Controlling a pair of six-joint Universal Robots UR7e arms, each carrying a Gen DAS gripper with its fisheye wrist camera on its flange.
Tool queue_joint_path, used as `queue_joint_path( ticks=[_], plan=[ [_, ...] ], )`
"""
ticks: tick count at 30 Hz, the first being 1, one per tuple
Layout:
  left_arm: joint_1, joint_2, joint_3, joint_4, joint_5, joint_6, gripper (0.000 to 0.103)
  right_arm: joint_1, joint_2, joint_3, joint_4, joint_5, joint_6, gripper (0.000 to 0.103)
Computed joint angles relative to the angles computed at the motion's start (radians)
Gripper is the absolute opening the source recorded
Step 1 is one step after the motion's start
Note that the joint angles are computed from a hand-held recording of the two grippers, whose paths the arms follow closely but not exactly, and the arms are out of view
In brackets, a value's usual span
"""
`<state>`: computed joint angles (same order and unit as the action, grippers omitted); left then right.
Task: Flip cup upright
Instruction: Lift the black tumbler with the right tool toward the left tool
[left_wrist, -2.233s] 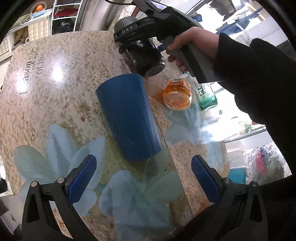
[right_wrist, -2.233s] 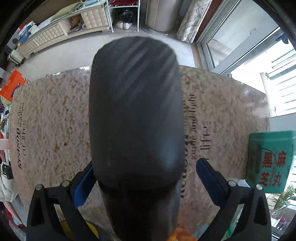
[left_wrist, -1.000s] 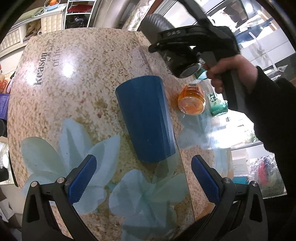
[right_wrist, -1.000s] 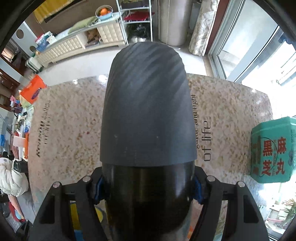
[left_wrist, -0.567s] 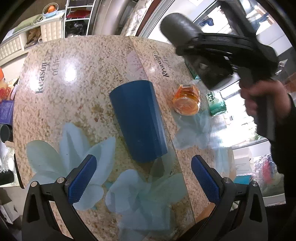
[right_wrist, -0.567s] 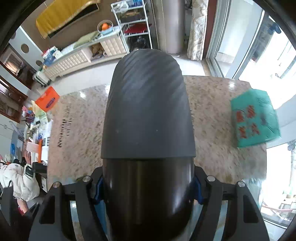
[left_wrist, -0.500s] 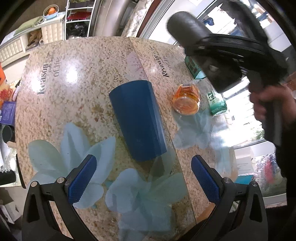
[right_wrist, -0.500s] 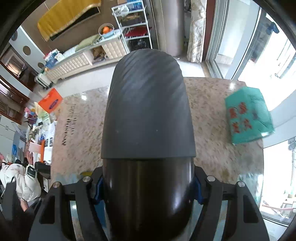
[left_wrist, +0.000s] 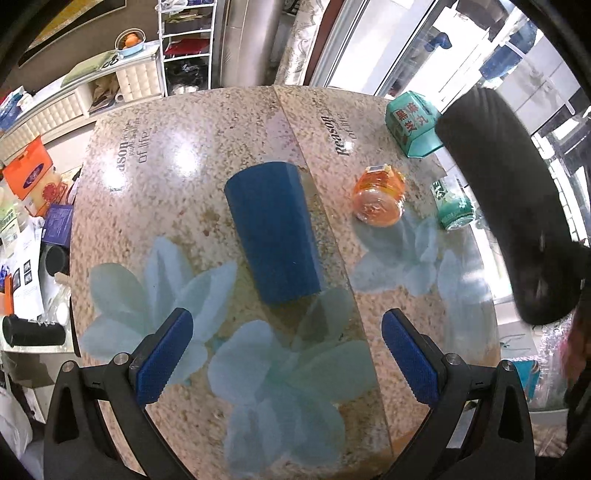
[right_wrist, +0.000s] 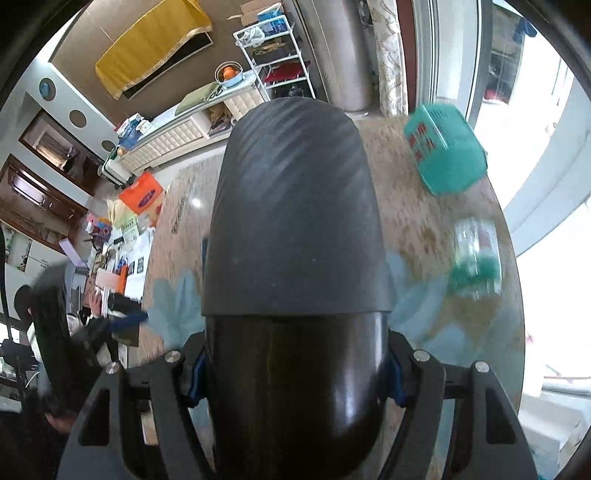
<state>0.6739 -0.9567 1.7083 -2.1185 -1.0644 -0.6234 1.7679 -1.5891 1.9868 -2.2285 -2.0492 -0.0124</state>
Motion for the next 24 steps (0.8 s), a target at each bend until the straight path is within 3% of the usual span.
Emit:
queue_joint_path(
  ticks=[7, 12, 15, 21, 24],
  plan=[
    [-0.041, 0.022, -0.012, 0.069, 0.004, -0.027, 0.103, -0.056, -0.109, 0.110, 0.051, 0.035, 0.027, 0.070],
    [-0.053, 0.037, -0.014, 0.103, -0.011, -0.041, 0.103, -0.096, -0.128, 0.178, 0.069, 0.047, 0.070, 0.070],
    [-0.051, 0.041, -0.010, 0.116, -0.024, -0.056, 0.103, -0.123, -0.116, 0.201, 0.070, 0.068, 0.103, 0.070],
    [-0.051, 0.046, 0.003, 0.130, -0.043, -0.059, 0.103, -0.110, -0.053, 0.213, 0.042, 0.003, 0.136, 0.070],
    [-0.046, 0.051, 0.007, 0.128, -0.052, -0.054, 0.103, -0.105, -0.021, 0.196, 0.051, 0.005, 0.156, 0.070]
  ],
)
